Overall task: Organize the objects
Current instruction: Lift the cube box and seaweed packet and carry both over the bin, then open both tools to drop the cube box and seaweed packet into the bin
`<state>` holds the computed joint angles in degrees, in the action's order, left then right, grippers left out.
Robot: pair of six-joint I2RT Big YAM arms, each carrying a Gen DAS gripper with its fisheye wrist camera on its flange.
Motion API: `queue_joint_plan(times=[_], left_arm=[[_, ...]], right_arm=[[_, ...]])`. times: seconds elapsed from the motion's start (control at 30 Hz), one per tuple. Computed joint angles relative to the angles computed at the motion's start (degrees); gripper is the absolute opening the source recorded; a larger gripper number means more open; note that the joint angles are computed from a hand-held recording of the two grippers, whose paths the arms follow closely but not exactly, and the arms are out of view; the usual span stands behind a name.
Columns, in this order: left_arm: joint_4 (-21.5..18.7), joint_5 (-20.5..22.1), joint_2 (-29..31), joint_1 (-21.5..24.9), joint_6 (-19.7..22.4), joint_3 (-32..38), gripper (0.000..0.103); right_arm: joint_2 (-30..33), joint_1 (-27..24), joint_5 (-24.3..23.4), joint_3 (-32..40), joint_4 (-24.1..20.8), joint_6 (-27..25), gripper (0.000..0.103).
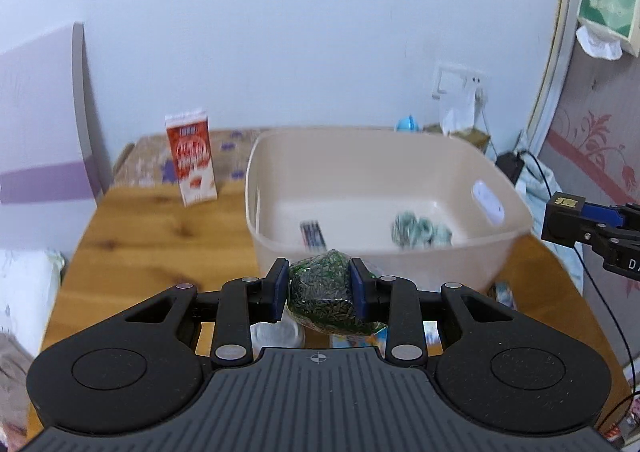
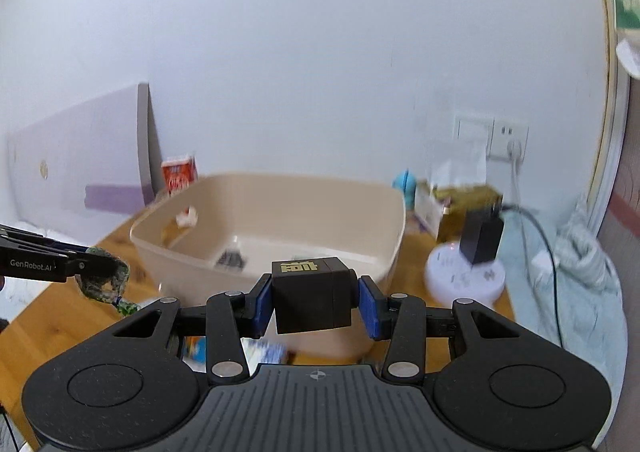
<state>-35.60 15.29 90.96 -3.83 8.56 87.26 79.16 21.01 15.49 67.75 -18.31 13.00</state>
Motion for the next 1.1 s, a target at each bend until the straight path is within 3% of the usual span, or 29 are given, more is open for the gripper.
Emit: queue_joint_plan(times=[0.33,0.63,0.77,0.83,0.9,1.0,1.03,1.1], left_arm=[[-1.6,-5.2,8.1,-3.9,-2.3,11.0,0.033],[-7.2,-10.1,16.9,-6.2,-3.1,18.9,0.033],[-10.5,-10.8,19.2,-6.4,-2.2,21.0,0.034],[-9.9,-11.6,18.8,-6.7,-0.6,20.2,0.034],[-9.8,-11.7,18.2,-6.8,-0.9,19.6,0.039],[-9.0,-10.9,16.9,-6.4,-1.8,18.5,0.062],[-8.1,-10.9,16.2,-6.3,-2.1,17.7,0.069],[-6.6,-10.9,14.8,-5.9,-2.3,16.1,0.072]], right_arm=[[5.6,-2.4,-0.4,7.6,0.1,-2.8,0.042],[11.7,-3.1,-1.8,13.4,-5.4,-3.6,0.042],[13.4,-3.1,-2.2,14.8,-7.6,-4.0,0.042],[14.1,-3.1,-2.3,15.3,-8.5,-4.1,0.042],[14.7,-3.1,-2.6,15.8,-9.3,-3.8,0.042],[15.0,-3.1,-2.8,15.9,-9.9,-2.6,0.043],[14.9,-2.9,-2.4,15.8,-9.9,-2.5,0.05],[14.2,-2.5,-1.2,15.2,-9.3,-2.8,0.054]])
